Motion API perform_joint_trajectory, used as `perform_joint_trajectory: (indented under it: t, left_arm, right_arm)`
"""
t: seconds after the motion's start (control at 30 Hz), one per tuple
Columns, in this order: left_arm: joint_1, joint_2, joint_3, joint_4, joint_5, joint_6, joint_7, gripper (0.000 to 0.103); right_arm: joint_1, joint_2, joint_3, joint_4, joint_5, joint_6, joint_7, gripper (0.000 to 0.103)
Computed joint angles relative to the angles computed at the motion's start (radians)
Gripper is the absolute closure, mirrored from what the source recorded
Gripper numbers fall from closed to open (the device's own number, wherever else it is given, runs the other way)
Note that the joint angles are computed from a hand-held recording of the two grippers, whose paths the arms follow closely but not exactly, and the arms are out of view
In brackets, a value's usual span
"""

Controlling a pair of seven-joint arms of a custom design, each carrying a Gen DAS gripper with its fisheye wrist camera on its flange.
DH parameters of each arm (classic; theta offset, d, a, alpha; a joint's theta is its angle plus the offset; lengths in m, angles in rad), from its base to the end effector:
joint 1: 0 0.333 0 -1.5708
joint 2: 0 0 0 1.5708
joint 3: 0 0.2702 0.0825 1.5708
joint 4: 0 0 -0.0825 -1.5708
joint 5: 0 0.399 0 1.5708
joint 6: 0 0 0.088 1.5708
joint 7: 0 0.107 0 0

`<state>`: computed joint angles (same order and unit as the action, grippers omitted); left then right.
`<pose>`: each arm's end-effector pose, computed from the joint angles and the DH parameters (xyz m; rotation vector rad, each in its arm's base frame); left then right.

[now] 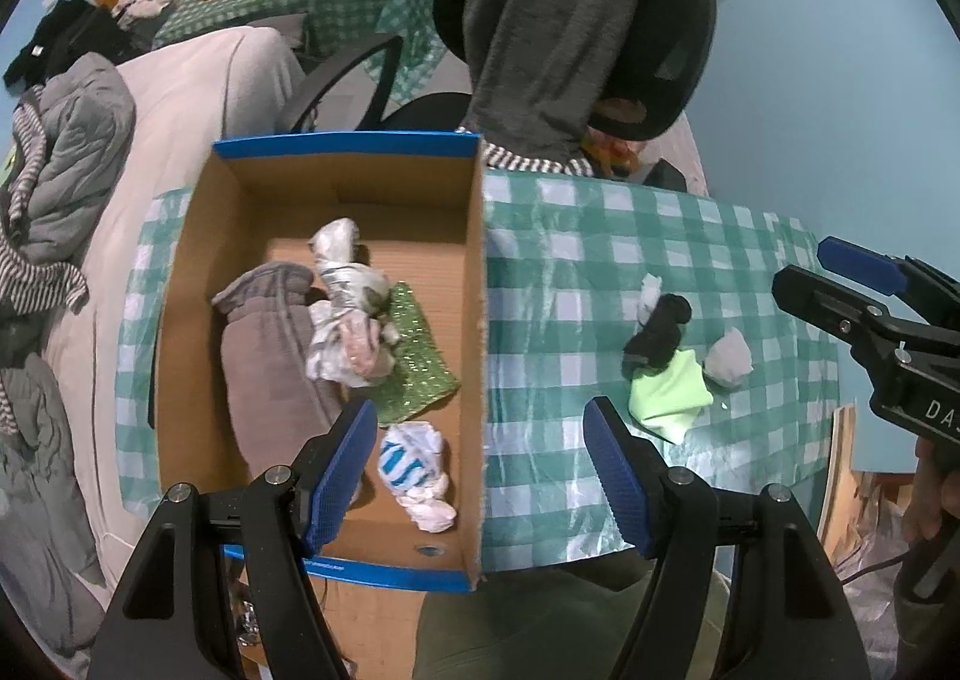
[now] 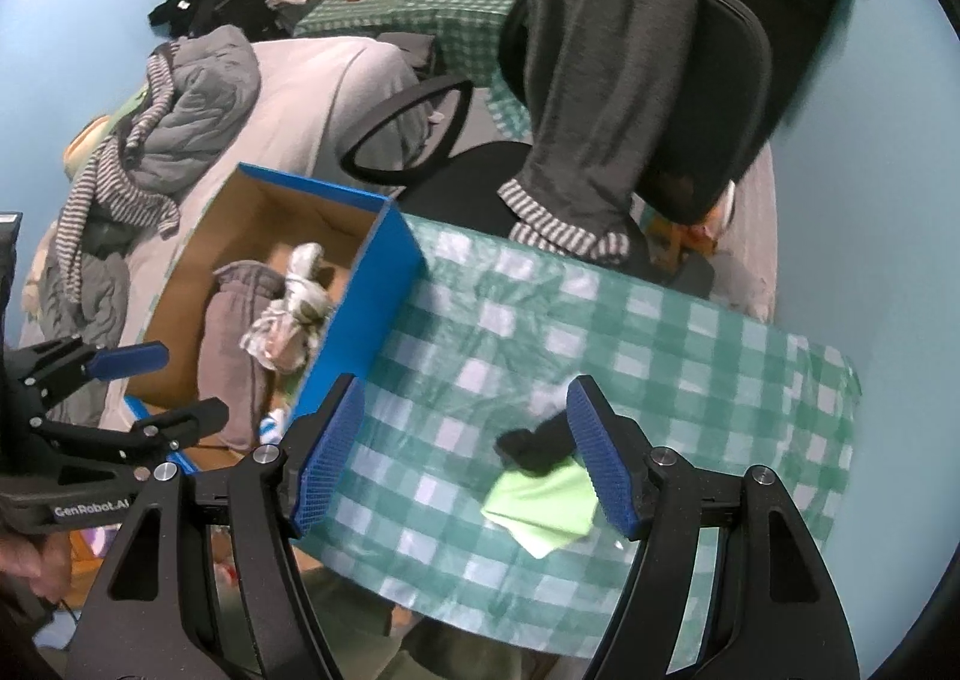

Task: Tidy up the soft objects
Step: 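Move both tools back over the table toward the black sock and grey sock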

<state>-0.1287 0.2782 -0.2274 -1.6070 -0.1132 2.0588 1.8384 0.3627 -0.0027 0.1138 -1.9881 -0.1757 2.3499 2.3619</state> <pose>0.6236 -0.2253 0.4400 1.5018 -2.7318 0.3825 0.5349 0.2733 0.4498 -1.7514 2.1728 -0.2821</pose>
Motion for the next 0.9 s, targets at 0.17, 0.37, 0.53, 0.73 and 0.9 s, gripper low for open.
perform_joint_trajectory:
  t: [0.17,0.37,0.53,0.73,0.9]
  left_arm:
    - [-0.025,0.015,-0.014,0.012,0.016,-0.014,0.000,0.030]
    - [-0.057,0.033,-0.029,0.026,0.031,-0.025,0.001,0.030]
    - [-0.083,0.058,-0.039,0.050,0.049,-0.037,0.006,0.030]
    - [-0.116,0.105,-0.047,0.097,0.085,-0.054,0.013,0.030]
    - [-0.142,0.156,-0.050,0.145,0.114,-0.077,0.011,0.030]
  right_arm:
    - [-0.017,-0.075,-0.001,-0.089,0.006,-0.006,0.027,0.032]
    - [-0.055,-0.167,0.009,-0.196,0.010,-0.009,0.061,0.031]
    - [-0.085,-0.224,0.017,-0.271,0.017,-0.006,0.076,0.031]
    - [-0.116,-0.276,0.019,-0.363,0.048,0.021,0.086,0.031]
    - [-0.133,-0.291,0.018,-0.424,0.076,0.055,0.084,0.031]
